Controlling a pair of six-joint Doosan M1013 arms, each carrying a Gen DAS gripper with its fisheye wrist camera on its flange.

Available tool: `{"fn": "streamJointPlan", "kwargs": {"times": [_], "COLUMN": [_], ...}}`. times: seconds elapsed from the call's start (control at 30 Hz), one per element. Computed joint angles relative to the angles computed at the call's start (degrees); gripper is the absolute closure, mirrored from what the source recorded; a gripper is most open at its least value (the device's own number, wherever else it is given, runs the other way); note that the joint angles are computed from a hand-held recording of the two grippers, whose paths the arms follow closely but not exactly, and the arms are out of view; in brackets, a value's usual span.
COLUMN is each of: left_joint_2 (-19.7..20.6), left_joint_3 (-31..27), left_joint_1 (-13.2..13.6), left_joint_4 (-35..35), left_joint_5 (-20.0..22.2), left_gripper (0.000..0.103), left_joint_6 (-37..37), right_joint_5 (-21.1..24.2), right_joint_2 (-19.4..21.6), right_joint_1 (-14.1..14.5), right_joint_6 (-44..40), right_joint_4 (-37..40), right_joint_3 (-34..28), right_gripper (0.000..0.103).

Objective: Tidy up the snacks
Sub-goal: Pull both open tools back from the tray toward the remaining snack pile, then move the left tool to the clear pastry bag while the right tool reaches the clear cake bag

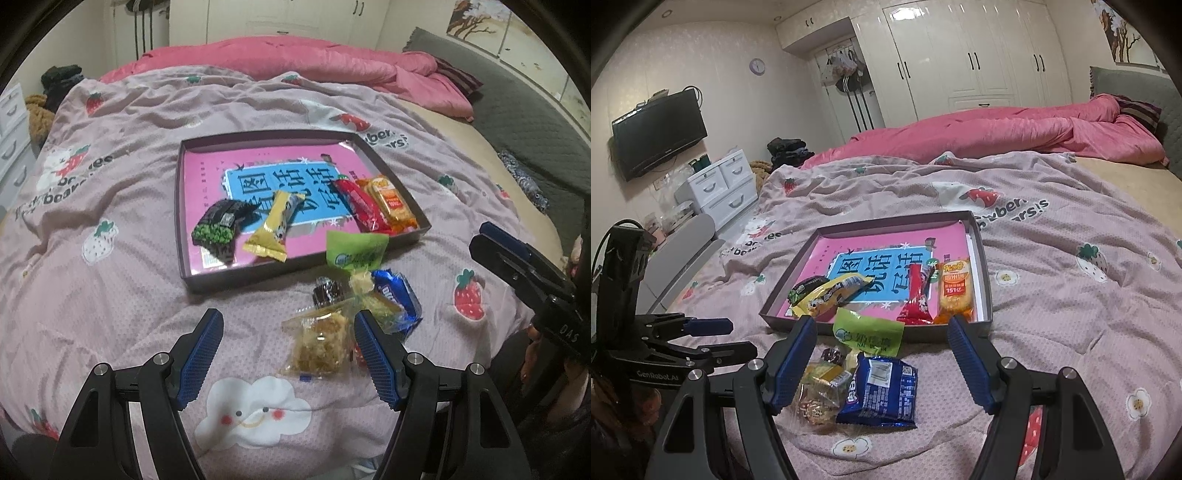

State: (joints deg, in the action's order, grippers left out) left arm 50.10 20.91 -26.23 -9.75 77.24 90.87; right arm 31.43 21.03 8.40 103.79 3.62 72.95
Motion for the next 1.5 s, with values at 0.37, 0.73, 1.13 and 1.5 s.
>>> {"fn": "streamJointPlan", "kwargs": {"times": [0.37, 0.73, 1.13, 1.5], "left_joint_2": [-0.64, -0.65, 0.45, 1.88], "left_joint_3": [2.41, 3.57, 2.50, 1.03], "left_joint_1": [-0.64, -0.89, -0.68, -0.89], "left_joint_4": [-0.28, 0.24, -0.40, 0.26], "left_joint_5": [1.25, 1.16, 2.44, 4.53], "left_gripper": [0.028, 0.028, 0.028, 0.028], "left_joint_6": [1.89, 1.08, 1.50, 2.76], "right_joint_5": [1.40, 5.28, 9.08, 12.40], "right_joint_2": [-0.18, 0.92, 2.44, 4.15], "right_joint_1": [0.34, 0.81, 1.25, 1.68], "right_joint_6": [-4.16, -10.10, -16.42, -16.14], "right_joint_4": [3.26, 6.87, 11.59, 10.17], "right_joint_3": [0.22, -1.03, -2.71, -4.57], "right_gripper": [0.030, 0.030, 0.031, 0.036]}}
